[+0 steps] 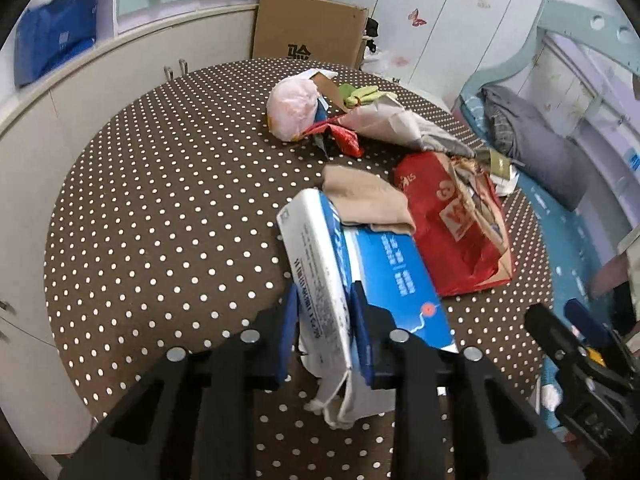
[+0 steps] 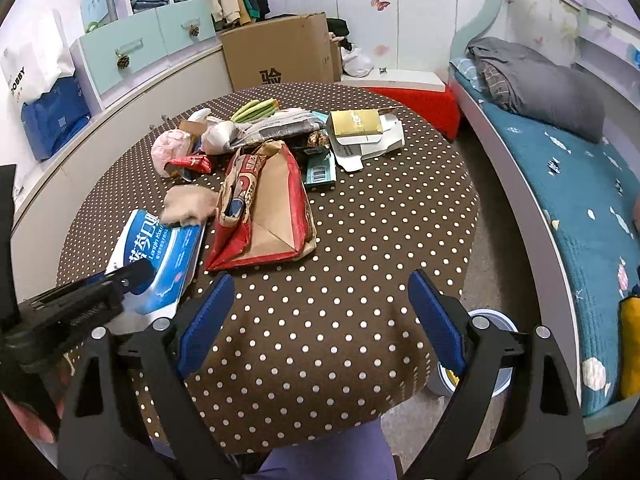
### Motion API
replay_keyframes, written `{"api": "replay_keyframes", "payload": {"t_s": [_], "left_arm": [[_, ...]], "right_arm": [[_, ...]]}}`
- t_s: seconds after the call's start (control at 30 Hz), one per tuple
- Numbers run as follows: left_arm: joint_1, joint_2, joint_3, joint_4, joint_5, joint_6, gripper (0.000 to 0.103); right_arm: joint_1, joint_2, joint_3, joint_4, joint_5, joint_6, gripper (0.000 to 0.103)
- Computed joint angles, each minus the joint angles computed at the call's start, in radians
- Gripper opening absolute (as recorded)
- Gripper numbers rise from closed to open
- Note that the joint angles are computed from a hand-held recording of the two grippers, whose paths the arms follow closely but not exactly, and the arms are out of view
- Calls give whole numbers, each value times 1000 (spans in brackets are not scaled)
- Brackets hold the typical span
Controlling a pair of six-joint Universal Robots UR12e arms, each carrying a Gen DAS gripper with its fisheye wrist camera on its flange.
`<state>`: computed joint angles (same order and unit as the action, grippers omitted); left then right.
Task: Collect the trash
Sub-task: 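Grasp the blue-white box with the left gripper while the right gripper grasps the red-brown paper bag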
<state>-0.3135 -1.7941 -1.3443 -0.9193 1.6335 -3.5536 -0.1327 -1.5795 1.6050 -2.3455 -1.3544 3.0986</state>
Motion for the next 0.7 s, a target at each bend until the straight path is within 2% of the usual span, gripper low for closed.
{"api": "replay_keyframes", "payload": {"t_s": [0.27,0.67,0.7], "left_arm": [[28,40,-38,31,31,-15,22],[50,45,-22,54,121,-33,22],[49,43,-17,51,123,-31,22]], "right_arm": [[8,48,-67,43,54,-23,92],[67,151,-170,101,0,-80,92],[72,158,-176,106,-12,-88,77]]}}
